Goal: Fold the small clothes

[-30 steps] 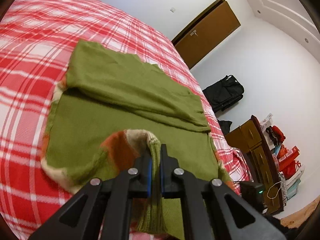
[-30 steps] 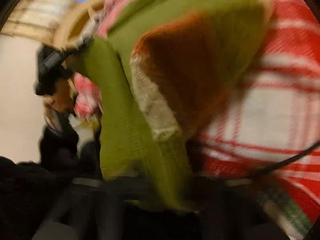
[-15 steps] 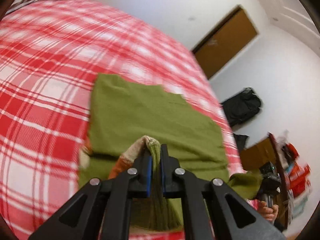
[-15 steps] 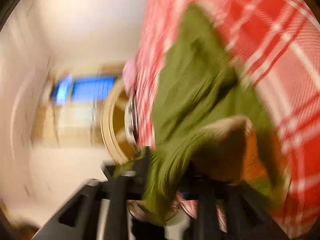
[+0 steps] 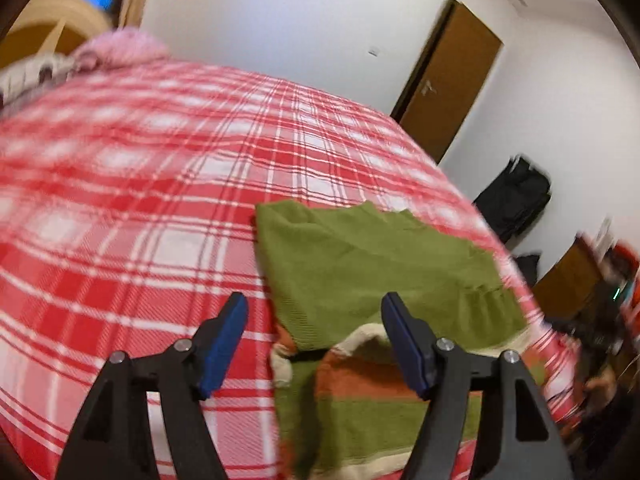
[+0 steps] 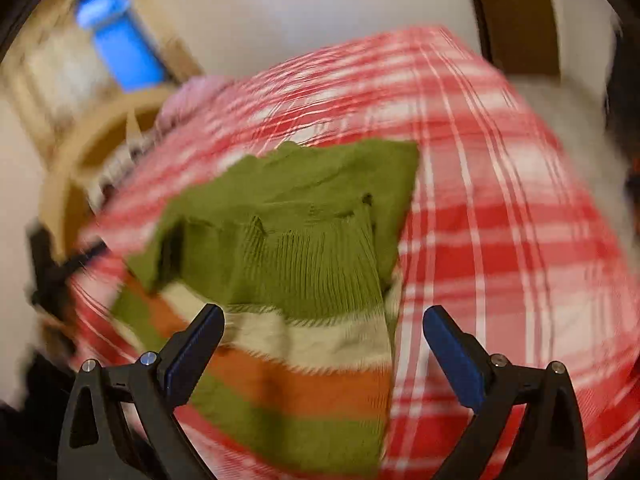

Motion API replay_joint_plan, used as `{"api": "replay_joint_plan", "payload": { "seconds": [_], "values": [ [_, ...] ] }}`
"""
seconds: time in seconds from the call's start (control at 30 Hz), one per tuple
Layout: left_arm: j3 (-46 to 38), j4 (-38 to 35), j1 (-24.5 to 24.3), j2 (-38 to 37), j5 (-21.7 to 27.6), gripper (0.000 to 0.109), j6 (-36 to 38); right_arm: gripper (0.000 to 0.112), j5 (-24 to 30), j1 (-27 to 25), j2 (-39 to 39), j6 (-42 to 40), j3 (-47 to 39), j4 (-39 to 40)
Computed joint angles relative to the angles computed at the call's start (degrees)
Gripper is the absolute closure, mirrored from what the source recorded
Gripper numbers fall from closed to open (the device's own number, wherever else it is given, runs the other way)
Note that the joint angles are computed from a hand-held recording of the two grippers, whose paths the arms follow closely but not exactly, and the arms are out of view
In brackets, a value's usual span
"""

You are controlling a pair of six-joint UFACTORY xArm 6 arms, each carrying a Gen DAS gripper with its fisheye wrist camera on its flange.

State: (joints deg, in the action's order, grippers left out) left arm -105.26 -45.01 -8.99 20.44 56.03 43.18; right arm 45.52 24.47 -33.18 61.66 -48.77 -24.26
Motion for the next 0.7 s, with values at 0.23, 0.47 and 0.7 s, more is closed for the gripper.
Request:
{"api": "replay_joint_plan", "payload": {
  "seconds": [0.23, 0.47, 0.7],
  "values": [
    [13.4, 6.2, -5.7, -7.6, -16.6, 0.034, 27.4, 0.035, 2.9, -5.1, 9.9, -8.8, -5.0, -0.4],
    [11.1, 6.6, -6.6, -6.5, -12.5, 0.034, 41.9, 0.068, 8.7, -2.8, 11.2, -9.7, -7.1, -4.1],
    [10.1, 8.5, -9.0, -4.5, -12.9, 0.033, 51.1, 0.092, 3.6, -4.9, 4.9, -8.3, -2.1, -1.2]
  ]
}}
